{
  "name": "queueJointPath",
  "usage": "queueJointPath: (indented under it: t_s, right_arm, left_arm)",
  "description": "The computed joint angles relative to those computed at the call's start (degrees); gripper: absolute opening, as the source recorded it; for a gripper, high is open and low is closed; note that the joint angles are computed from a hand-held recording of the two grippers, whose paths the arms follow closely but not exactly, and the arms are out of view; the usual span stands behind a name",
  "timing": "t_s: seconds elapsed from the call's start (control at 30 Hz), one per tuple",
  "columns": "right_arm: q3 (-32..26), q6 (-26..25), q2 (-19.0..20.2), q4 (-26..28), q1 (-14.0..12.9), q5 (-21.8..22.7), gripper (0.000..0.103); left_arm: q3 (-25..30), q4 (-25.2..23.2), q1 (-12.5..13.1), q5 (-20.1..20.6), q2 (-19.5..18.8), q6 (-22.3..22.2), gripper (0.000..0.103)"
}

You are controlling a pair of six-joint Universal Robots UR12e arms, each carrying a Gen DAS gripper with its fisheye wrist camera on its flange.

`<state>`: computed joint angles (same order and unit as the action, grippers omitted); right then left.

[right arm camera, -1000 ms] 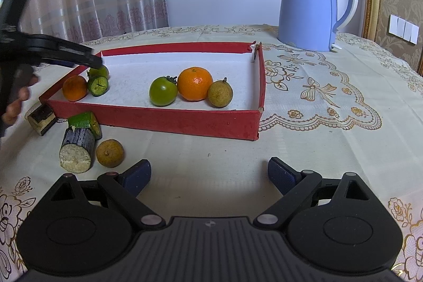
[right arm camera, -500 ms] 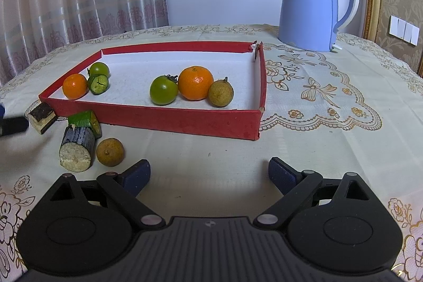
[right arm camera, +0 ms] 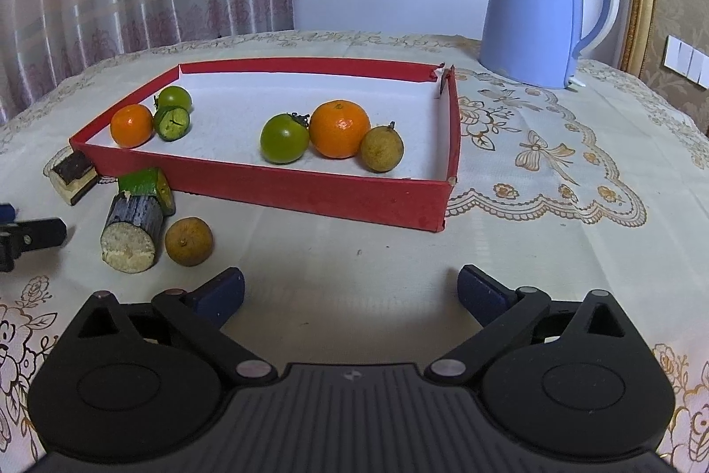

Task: Organize fruits
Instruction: 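Reach the right gripper to the small brown round fruit and grasp it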

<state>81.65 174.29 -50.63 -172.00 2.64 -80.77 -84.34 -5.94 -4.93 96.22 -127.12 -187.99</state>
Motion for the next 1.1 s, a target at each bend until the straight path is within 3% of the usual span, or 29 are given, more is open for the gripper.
queueJointPath:
  t_s: [0.13,0.27,0.43,0.53,0.77,0.87,0.93,1.1]
  right_arm:
    - [1.3,-0.1,-0.2,-4.3,0.0,0.8,0.103]
    - [1.7,0.6,-0.5,-4.2,0.3,3.7,0.102]
    - [1.4,0.4,-0.2,-7.7,1.4,2.0,0.098]
    - [0.6,-1.4,0.2,-6.7,2.0,0.6,0.093]
    - [-1.0,-2.4,1.1,-3.8,2.3,1.8,0.084]
    - [-1.8,-3.1,1.4,-2.5,2.5,2.3,0.076]
    - [-2.2,-4.2,1.6,-2.2,2.8,2.0,0.064]
    - [-2.7,-6.1,1.9,-1.9,3.1,2.5,0.052]
  left_arm:
    - [0.4,-1.0,-0.2,0.9,-0.1,0.7,0.103]
    - [0.5,-1.4,-0.4,1.4,-0.1,1.1,0.103]
    - [0.7,-1.6,-0.4,1.6,-0.2,1.3,0.103]
    - [0.7,-1.7,-0.4,1.7,-0.2,1.3,0.103]
    - [0.7,-1.7,-0.4,1.7,-0.2,1.4,0.103]
    - [0.7,-1.7,-0.5,1.7,-0.2,1.3,0.103]
    - [0.7,-1.7,-0.4,1.7,-0.2,1.3,0.103]
    - [0.7,-1.7,-0.4,1.7,-0.2,1.3,0.103]
